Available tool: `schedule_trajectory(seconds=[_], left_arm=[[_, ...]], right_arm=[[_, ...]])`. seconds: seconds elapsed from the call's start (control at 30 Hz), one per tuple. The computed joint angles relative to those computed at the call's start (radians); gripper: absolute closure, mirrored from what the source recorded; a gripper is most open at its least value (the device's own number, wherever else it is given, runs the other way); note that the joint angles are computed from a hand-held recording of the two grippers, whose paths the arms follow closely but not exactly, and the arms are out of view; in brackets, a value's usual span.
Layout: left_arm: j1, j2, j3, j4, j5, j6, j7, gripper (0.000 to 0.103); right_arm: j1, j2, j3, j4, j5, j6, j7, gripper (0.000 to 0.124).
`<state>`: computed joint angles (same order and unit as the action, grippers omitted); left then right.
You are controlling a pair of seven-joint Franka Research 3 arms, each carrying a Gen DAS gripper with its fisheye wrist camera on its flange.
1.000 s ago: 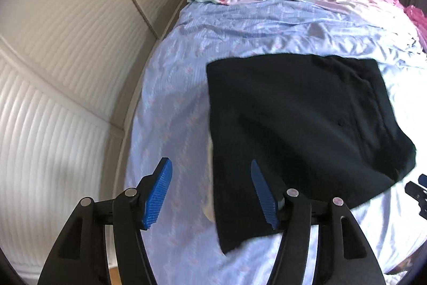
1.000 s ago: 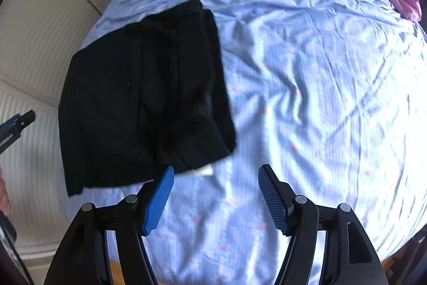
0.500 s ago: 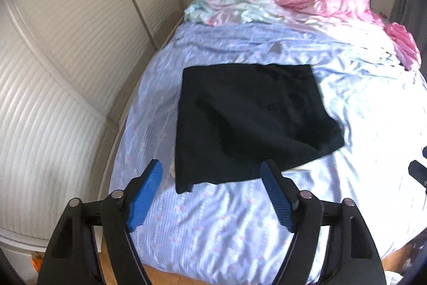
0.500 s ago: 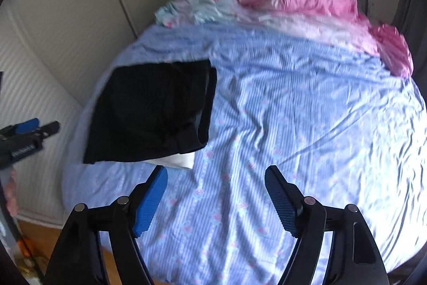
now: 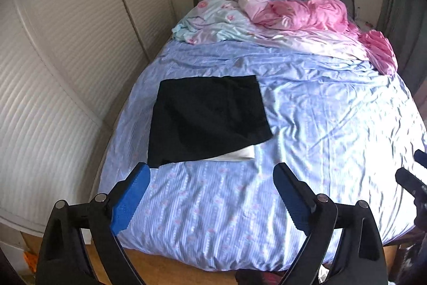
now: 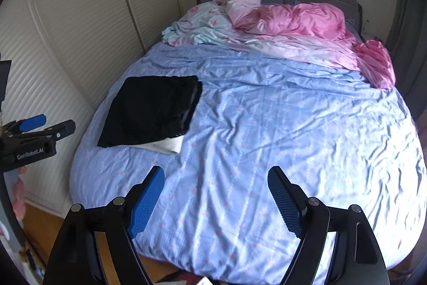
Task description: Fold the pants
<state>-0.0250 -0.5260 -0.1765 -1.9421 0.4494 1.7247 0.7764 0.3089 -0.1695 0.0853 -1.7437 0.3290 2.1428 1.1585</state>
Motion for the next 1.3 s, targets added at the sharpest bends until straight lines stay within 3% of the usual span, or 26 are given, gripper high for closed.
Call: schedule_trajectory(seconds=[0.33, 1.1, 1.3], left_arm=[[-0.07, 0.103, -0.093, 0.139, 0.027, -0.049, -0.041, 0.009], [-0.191, 0.292, -0.144, 0.346, 0.079, -0.141, -0.174, 0.01], [-0.208, 0.305, -0.132, 0.36, 0.085, -0.145, -0.177, 0.01]], right_arm=[[-0.063, -0.055, -0.055, -0.01, 0.009, -0.041, -0.048, 0.043], [-0.157, -0.073, -0.11, -0.005, 0.052, -0.08, -0.138, 0.043], [-0.171, -0.064, -0.117, 0.001, 0.058, -0.092, -0.145, 0.043]])
